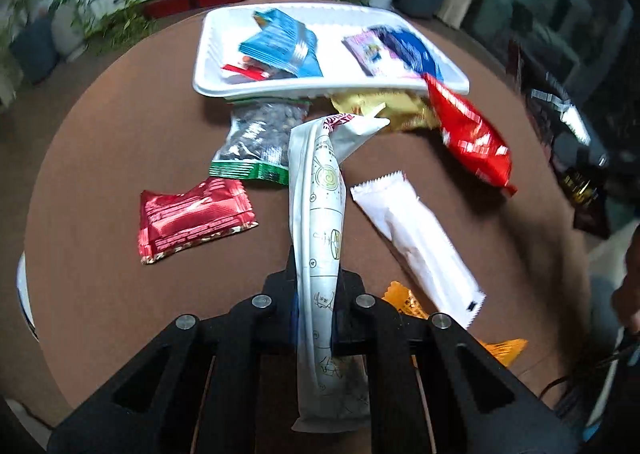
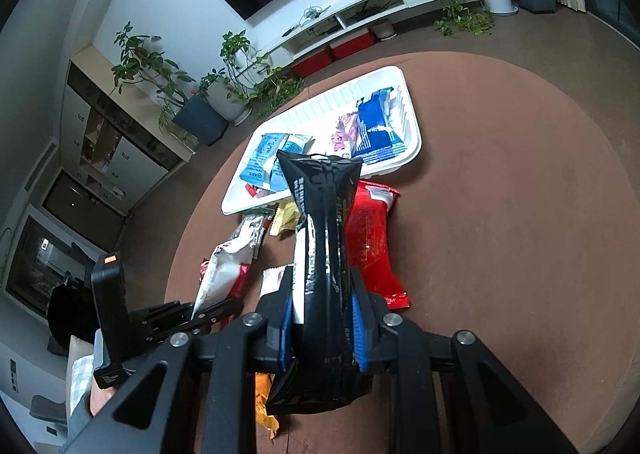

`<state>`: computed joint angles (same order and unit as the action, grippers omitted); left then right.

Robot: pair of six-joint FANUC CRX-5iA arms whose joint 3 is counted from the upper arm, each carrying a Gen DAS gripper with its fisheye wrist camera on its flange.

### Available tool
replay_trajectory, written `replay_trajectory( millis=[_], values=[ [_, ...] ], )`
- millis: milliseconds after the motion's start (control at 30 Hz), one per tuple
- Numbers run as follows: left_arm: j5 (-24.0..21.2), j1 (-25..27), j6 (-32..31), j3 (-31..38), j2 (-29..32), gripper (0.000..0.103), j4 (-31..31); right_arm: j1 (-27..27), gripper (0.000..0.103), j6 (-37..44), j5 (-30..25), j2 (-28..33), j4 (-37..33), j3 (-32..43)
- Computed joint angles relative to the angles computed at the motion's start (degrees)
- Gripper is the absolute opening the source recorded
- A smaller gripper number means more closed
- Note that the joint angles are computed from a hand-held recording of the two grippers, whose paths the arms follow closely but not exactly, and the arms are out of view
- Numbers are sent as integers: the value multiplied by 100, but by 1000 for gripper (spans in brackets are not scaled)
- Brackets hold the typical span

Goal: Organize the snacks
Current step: 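Lift the white-red bar with the left gripper while the right lifts the black bag, then lower both bags into the white tray and open both grippers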

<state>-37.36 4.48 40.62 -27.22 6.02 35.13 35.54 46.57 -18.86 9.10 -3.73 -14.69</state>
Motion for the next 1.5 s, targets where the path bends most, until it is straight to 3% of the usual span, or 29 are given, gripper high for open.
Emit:
replay_trajectory(
  millis=[200, 400, 633, 933, 1167, 1500],
  values=[
    [-161, 292, -429, -153, -381, 8, 781, -58, 26, -457, 105, -68, 448, -122],
    [-248, 487, -295, 507, -127, 8, 1082, -277, 26, -869, -29, -30, 986, 33],
    [-589, 433, 601, 2164, 772, 8, 412, -568, 26, -520, -514, 431, 869, 986],
    [-1214, -2, 1768, 4202, 2255, 8, -682, -653, 26, 795, -1724, 1873, -81, 3278],
    [-1287, -240, 2049, 4564, 2771, 8, -1016, -607, 26, 1070, -2563, 2920, -409, 4575],
    [-921, -411, 2396, 4559, 3042, 9, -1291, -525, 26, 869, -3025, 3517, -171, 5148]
  ],
)
